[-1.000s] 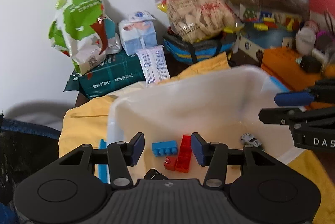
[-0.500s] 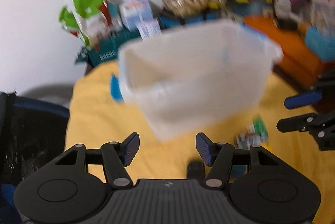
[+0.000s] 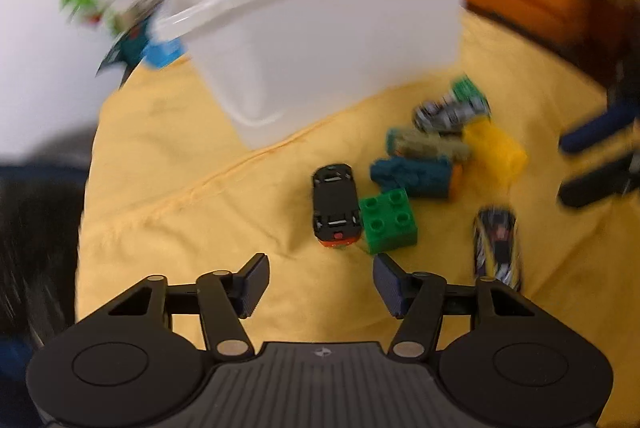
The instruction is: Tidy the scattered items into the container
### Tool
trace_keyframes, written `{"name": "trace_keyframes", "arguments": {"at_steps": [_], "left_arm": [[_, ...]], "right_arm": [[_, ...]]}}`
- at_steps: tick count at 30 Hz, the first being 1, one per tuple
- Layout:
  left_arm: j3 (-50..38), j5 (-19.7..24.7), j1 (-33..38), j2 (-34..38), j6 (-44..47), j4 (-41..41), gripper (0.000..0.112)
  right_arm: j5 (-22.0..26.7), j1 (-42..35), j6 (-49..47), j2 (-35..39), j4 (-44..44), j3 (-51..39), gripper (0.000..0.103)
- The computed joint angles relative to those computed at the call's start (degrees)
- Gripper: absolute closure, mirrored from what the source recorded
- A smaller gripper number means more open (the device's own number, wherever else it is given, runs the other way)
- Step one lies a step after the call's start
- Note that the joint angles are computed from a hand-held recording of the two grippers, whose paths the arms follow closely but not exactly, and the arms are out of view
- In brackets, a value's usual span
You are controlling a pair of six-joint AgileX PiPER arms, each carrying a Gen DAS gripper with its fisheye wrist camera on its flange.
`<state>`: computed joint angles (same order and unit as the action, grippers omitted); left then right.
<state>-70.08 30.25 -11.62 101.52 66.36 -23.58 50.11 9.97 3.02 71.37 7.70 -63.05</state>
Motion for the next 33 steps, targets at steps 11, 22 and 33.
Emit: {"name": "trace_keyframes", "arguments": {"at_steps": [11,22,33], "left_arm": [[2.80,-11.59,-3.74,3.07,30.03,-15.64,0.068],[-8.00,6.64,1.35,6.43,-4.85,-7.79,0.086],[-2.97,15.57,8.16,1.27,-10.72,-10.99,0.085]], "right_arm": [[0.11,4.22,10.87,-1.63,-6.31,2.72,0.061],[-0.54,6.36,13.69,-0.12,-7.17,1.99,0.061],[-4.07,7.80,8.75,1.67,-3.28,1.74,0.061]]}}
